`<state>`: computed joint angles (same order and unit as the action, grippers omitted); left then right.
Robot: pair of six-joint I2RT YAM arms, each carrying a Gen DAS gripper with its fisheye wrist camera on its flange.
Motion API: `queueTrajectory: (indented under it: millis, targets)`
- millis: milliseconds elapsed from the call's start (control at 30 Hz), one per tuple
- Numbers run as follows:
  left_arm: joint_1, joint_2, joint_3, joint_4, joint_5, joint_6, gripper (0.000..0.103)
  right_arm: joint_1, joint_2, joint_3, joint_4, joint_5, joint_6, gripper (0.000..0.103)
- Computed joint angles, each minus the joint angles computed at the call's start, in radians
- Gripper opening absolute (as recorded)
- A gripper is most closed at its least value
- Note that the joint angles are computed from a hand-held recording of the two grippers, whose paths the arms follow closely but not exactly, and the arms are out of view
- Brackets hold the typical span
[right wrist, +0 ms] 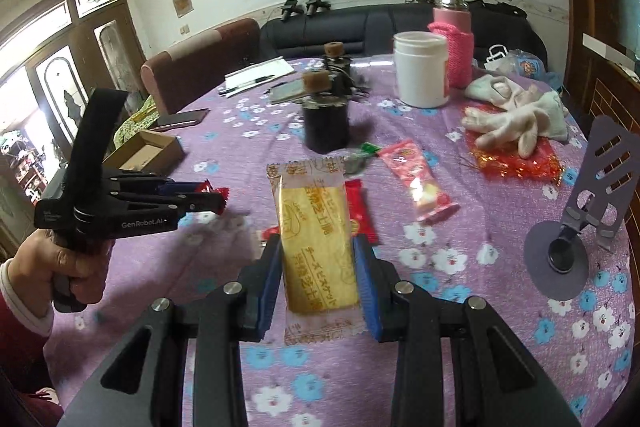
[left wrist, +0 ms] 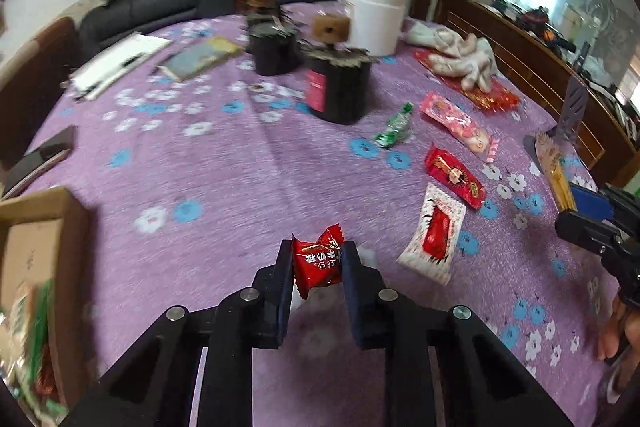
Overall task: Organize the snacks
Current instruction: 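Carry both snacks over the box and open both tools to drop them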
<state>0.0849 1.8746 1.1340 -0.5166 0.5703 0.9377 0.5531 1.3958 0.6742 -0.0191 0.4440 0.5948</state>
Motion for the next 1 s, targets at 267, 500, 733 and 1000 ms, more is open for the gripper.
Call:
queueTrajectory:
  millis: [267, 500, 733, 1000]
  targets:
    - [0.172, -0.085, -0.020, 0.005, 0.069, 0.005, 0.023, 0.117, 0.085, 0.115, -0.027, 0.052, 0.035, 0.034]
    - [0.328, -0.078, 0.056, -0.037, 0.126, 0.050, 0.024, 0.200, 0.202, 0.266, -0.042, 0.074, 0.028, 0.034]
    - [0.447, 0.022, 0.214, -0.092, 0.159, 0.051, 0.024, 0.257, 0.347, 0.460, -0.068, 0.064, -0.006, 0.034]
    - [0.535, 0.154, 0.385, -0.120, 0.166, 0.025, 0.024, 0.290, 0.545, 0.740, -0.125, 0.012, -0.059, 0.035]
